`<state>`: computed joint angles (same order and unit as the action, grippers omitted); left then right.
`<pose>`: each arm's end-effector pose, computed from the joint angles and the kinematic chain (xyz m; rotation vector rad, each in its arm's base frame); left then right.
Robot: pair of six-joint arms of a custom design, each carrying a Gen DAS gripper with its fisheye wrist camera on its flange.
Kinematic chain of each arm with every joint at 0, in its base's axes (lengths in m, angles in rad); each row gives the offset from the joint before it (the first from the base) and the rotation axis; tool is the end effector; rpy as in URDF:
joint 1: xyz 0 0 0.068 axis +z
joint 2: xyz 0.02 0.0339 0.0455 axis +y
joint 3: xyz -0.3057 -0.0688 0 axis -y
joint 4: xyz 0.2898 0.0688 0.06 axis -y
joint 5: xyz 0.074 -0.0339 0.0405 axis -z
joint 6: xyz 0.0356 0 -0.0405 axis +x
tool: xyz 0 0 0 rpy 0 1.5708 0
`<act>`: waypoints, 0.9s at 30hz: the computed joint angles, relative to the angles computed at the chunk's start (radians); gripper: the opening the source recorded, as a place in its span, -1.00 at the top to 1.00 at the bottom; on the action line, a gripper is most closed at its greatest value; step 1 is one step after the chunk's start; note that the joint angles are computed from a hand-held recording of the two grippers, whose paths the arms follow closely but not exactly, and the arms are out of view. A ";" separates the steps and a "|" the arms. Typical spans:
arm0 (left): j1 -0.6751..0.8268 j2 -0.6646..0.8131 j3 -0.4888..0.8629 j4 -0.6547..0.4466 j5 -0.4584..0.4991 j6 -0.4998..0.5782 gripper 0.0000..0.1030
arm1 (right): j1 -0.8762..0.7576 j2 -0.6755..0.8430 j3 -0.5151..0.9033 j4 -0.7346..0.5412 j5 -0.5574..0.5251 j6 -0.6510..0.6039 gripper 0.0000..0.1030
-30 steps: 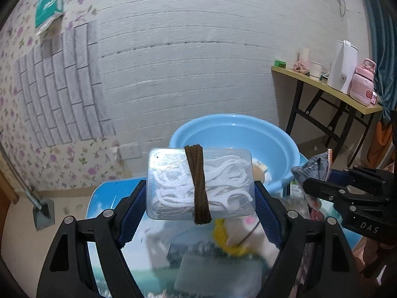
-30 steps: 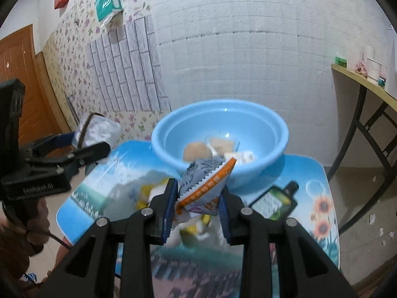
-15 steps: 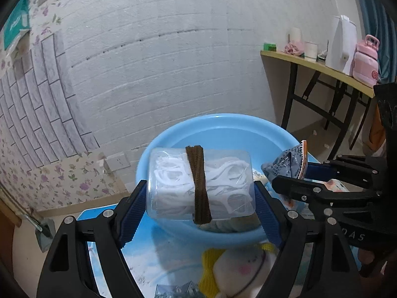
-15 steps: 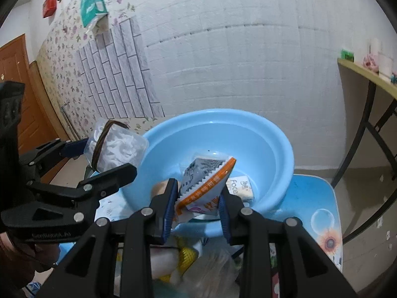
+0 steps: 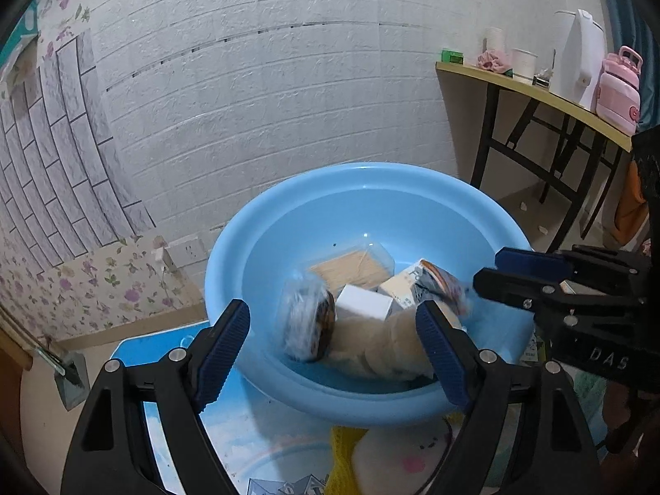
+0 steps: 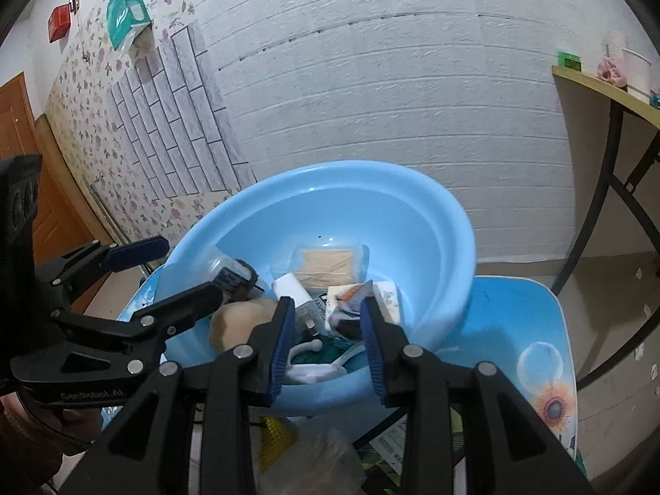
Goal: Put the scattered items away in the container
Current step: 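Open both tools to release the floss box and packet into the basin, then grasp the white plush with yellow scarf with the left tool while the right tool grasps the cotton-swab bag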
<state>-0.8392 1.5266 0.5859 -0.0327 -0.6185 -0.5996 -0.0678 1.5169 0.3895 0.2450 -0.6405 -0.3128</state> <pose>0.2049 -0.1973 0.1349 0.0502 2.3109 0.0861 0.2481 0.0045 0.1035 -0.5505 2.2413 0.5910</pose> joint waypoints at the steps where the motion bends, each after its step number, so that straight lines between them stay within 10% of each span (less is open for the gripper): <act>1: -0.005 -0.001 -0.002 -0.002 -0.003 -0.006 -0.61 | -0.005 -0.003 -0.003 0.001 0.000 -0.003 0.36; 27: -0.362 -0.184 -0.111 -0.444 -0.177 -0.566 -0.69 | -0.235 -0.351 -0.164 -0.293 -0.073 -0.199 0.36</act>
